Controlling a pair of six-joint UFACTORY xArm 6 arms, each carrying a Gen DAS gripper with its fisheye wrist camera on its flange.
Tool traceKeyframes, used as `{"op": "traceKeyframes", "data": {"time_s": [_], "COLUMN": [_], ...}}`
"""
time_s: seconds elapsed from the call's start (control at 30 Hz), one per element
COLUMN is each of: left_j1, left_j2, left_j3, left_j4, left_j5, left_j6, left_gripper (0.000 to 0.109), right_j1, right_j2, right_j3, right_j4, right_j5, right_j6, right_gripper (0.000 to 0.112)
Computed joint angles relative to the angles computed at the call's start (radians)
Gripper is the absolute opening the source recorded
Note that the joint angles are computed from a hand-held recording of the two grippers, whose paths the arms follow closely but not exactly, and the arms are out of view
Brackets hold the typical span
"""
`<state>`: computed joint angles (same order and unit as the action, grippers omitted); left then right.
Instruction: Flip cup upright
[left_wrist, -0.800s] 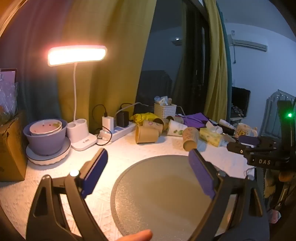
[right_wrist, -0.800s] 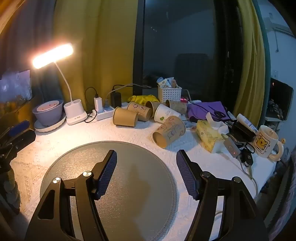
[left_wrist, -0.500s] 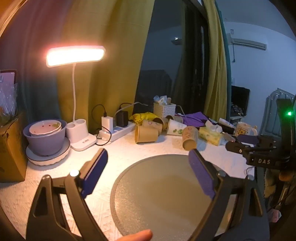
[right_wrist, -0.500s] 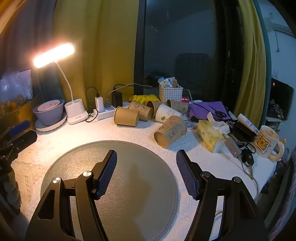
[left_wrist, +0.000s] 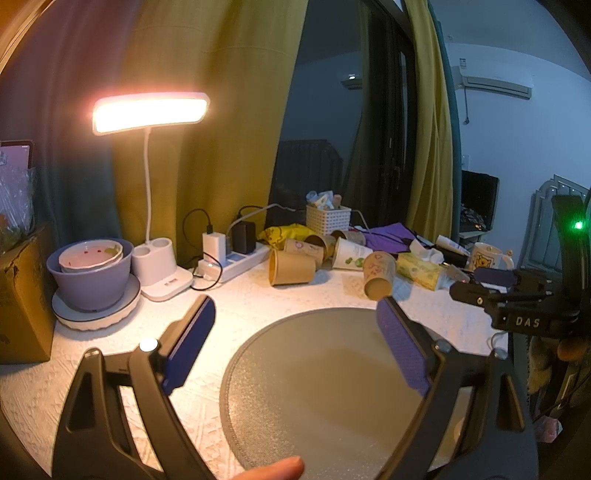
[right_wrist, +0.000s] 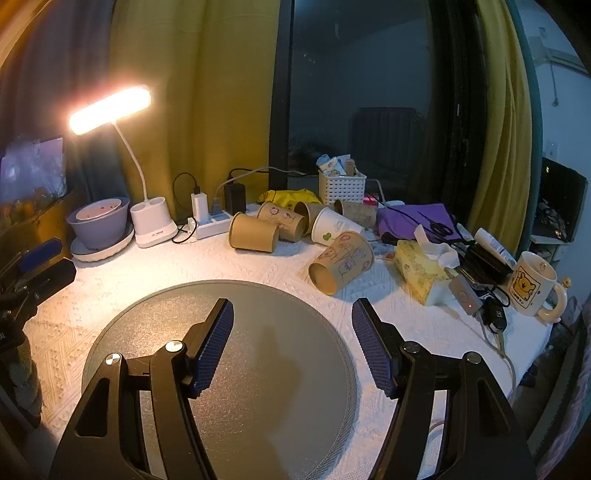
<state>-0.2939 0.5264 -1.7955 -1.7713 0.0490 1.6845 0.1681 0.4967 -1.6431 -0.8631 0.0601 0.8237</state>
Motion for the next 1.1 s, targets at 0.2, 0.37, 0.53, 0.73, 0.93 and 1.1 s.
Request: {"op": "traceKeyframes", "data": {"time_s": [0.2,0.37,0.53,0.73,0.93,1.1], "left_j1": [0.0,0.0,0.0,0.0,-0.002,0.003], "left_j2": [0.0,-0.001,0.0,-0.001,-0.001,0.011], "left_j3": [0.0,0.0,-0.001,0.001,0.002,-0.015], "left_j4": [-0.003,-0.005,-0.008,-0.006,-0.021,0.001], "left_j5": [0.0,0.001,0.0,0.0,0.005,0.015], "left_j6": [0.004,0.006,0.008,0.008,0.02,-0.001], "left_gripper": [0.09,0.09,0.09,0.09,0.09,0.09], "right_j1": [0.0,-0.001,0.002,0.002,0.002,0.003], "right_j2": [-0.001,0.0,-0.004,-0.003,-0.001,0.0], "right_j3": [0.001,0.001,0.003,0.002,-0.001,-0.002], "right_j4": [-0.006,-0.012,-0.003,-0.009,-0.013,-0.011], "right_j5": [0.0,-0.001,0.002,0.002,0.003,0.003], "right_j6": [0.004,0.009,0.0,0.006,0.008,0.007], "right_gripper": [0.07,0.07,0.07,0.07,0.07,0.07]}}
